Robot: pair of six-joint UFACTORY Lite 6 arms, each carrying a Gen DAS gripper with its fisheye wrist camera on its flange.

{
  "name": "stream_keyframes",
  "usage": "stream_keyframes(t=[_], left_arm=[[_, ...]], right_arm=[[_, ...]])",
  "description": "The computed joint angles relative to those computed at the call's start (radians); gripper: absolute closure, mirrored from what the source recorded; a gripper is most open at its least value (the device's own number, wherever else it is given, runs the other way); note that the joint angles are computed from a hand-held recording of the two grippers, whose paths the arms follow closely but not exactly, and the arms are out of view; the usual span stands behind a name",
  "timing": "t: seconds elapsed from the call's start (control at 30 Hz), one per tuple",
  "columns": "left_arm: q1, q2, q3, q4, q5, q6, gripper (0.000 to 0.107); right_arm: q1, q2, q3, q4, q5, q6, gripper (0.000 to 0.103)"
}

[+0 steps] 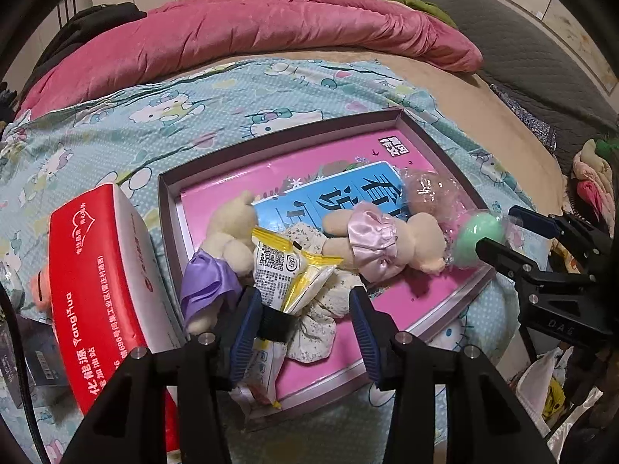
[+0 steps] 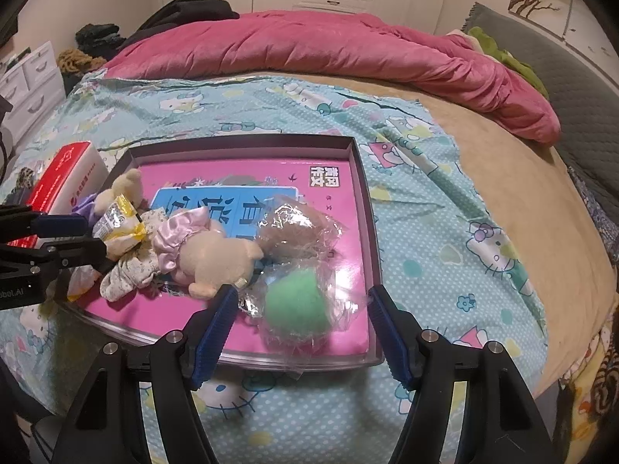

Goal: Organize soft objects
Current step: 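Open the left tool to drop the snack bag while the right tool releases the sponge bag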

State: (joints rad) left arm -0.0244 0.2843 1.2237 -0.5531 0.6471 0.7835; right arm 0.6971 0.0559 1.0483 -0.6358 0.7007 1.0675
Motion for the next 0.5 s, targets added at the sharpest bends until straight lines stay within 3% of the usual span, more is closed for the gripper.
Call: stream_keyframes(t=[0.1,0.5], left_arm=[[-0.001,-0.040,-0.020,0.016,-0.005,-0.005,0.048],[0.055,-0.180,-0.042,0.015,0.075,0.006,0.040]], right_arm=[[0.011,-0.011,0.002,-0.004,0.014,0.009,0.029],[0.106,-0.042,0.072,-0.029,0.144,0.042,0.028]])
